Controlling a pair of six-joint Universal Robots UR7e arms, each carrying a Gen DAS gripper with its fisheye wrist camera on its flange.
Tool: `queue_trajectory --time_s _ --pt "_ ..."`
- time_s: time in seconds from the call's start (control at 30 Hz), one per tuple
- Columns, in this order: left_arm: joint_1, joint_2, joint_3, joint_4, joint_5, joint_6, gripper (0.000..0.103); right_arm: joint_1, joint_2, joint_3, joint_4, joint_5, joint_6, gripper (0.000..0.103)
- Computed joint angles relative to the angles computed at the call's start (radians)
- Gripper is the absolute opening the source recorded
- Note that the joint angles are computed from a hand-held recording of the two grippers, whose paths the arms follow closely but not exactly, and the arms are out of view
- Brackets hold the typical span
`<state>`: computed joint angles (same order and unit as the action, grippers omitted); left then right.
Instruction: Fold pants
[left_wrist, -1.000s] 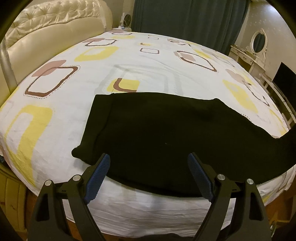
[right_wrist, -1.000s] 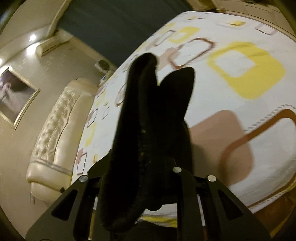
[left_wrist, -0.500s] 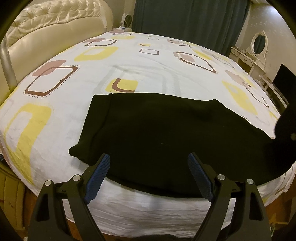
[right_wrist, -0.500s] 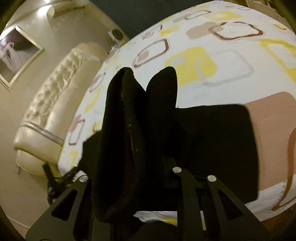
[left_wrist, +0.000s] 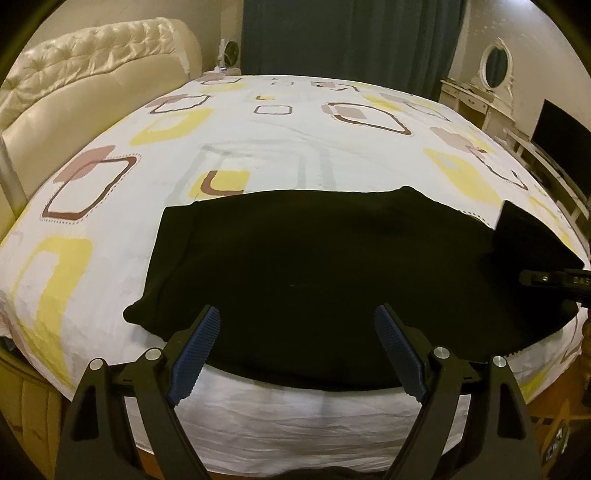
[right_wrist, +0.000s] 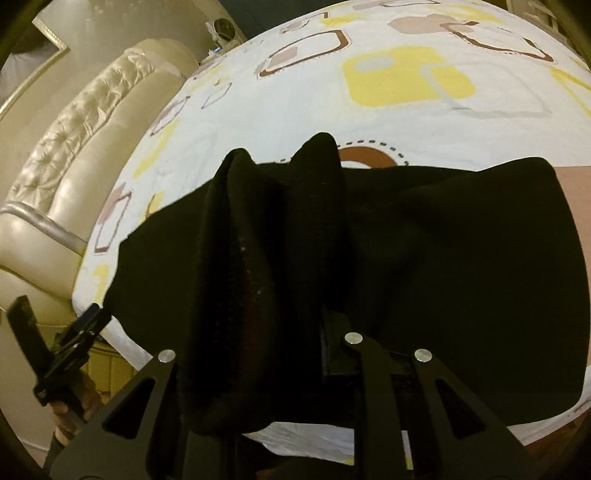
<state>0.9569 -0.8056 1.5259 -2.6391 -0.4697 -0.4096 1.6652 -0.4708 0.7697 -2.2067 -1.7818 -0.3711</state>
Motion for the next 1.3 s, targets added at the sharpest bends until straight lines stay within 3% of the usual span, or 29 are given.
queue_trajectory --time_s 0.23,0.67,0.93,1.3 --pt "-0.003 0.010 -0.007 -0.003 -0.002 0.021 0.085 0.016 0.020 0.008 -0.021 -0.060 -0.040 0.020" --pt "0.000 0.007 -0.009 0.012 -0.015 -0.002 0.085 0.034 -0.004 0.085 -0.071 -0.046 -0.065 0.048" --pt "0.000 0.007 -0.009 0.013 -0.019 0.003 0.085 0.033 -0.039 0.158 -0.116 0.016 -0.070 0.054" --pt "0.002 0.008 -0.011 0.013 -0.022 -0.001 0.085 0.047 -0.059 0.187 -0.048 0.097 -0.100 0.054"
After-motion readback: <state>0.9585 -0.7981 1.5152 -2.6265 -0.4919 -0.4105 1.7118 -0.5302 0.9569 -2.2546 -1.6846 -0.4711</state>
